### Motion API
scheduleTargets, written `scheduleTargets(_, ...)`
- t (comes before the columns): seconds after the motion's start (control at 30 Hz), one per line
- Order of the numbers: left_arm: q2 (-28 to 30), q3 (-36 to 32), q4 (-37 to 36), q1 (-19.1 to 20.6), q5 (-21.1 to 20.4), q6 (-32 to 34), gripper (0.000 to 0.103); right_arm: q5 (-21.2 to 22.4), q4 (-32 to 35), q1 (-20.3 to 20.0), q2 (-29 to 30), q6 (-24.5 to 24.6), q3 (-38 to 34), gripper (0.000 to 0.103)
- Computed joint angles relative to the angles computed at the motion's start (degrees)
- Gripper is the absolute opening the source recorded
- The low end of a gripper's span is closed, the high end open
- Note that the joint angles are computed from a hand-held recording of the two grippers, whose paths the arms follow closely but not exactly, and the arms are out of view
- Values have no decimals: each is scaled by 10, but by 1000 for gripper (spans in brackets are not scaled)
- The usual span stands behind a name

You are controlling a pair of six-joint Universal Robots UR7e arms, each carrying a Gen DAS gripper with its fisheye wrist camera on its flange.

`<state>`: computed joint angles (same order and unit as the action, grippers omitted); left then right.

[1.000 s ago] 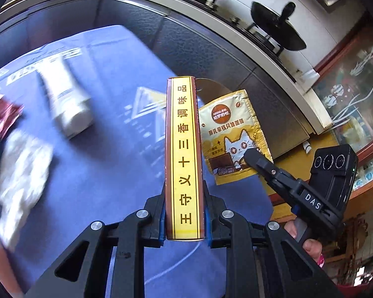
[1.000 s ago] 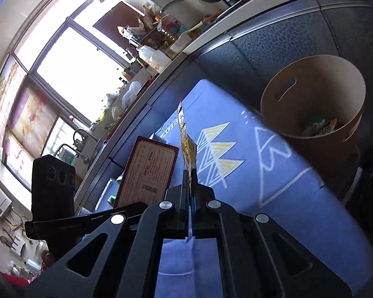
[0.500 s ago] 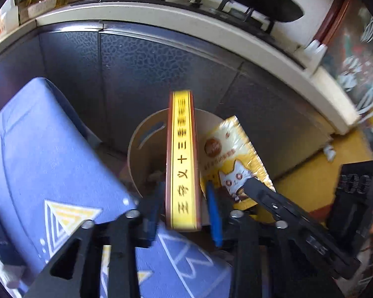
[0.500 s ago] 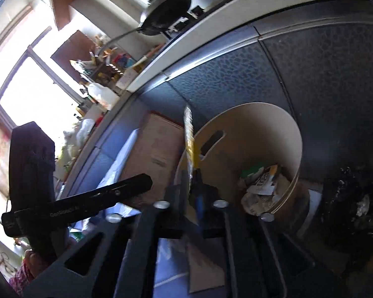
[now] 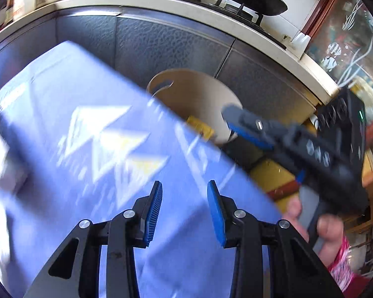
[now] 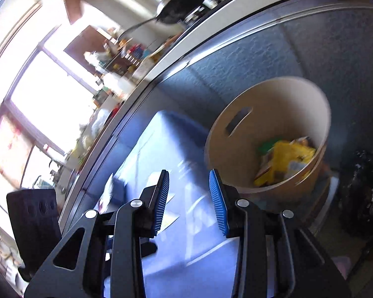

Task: Collect trash
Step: 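Move both grippers back toward the remaining trash on the table, then grasp the plastic bottle with the left gripper while the right gripper grasps the crushed green can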

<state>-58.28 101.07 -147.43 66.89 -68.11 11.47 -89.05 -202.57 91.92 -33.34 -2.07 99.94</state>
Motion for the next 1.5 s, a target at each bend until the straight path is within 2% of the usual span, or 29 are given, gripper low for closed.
scheduleTargets(0.23, -117, 100, -16, 34, 2, -17, 37, 6, 57, 47, 43, -7, -29, 34)
scheduleTargets(0.37, -196, 147, -20, 66, -12, -25, 37, 11, 110, 81, 74, -19, -59, 34)
scheduleTargets(0.5, -267, 172, -25, 105, -22, -36, 37, 7, 175, 122, 111, -40, -109, 34)
scheduleTargets(0.57, -294, 178, -39, 115, -8, -39, 37, 12, 208, 139, 129, -42, -139, 34)
scheduleTargets(0.6, -309, 180, -53, 123, 8, -36, 38, 16, 227, 146, 139, -42, -155, 34)
scheduleTargets(0.63, -321, 179, -68, 129, 26, -33, 45, 19, 242, 153, 147, -43, -170, 34)
scheduleTargets(0.67, -330, 175, -90, 136, 53, -31, 56, 21, 258, 159, 156, -43, -185, 34)
scheduleTargets(0.8, -322, 133, -153, 155, 140, 10, 69, 24, 325, 183, 202, -36, -273, 34)
scheduleTargets(0.83, -312, 119, -161, 160, 156, 23, 79, 19, 336, 188, 214, -35, -295, 34)
scheduleTargets(0.87, -301, 105, -165, 164, 167, 33, 83, 14, 349, 190, 224, -36, -316, 34)
scheduleTargets(0.97, -270, 65, -159, 178, 169, 57, 84, 1, 399, 196, 257, -33, -386, 34)
scheduleTargets(1.07, -238, 40, -176, 182, 171, 104, 93, -18, 434, 196, 283, -29, -435, 37)
scheduleTargets(1.2, -198, 6, -163, 187, 177, 126, 93, -20, 472, 190, 308, -17, -480, 44)
scheduleTargets(1.4, -164, -24, -138, 186, 202, 121, 92, -5, 514, 186, 343, -14, -534, 44)
scheduleTargets(1.47, -161, -23, -139, 187, 202, 119, 84, 18, 533, 182, 355, -13, -552, 44)
scheduleTargets(1.5, -160, -19, -147, 186, 206, 122, 81, 31, 543, 180, 361, -9, -560, 38)
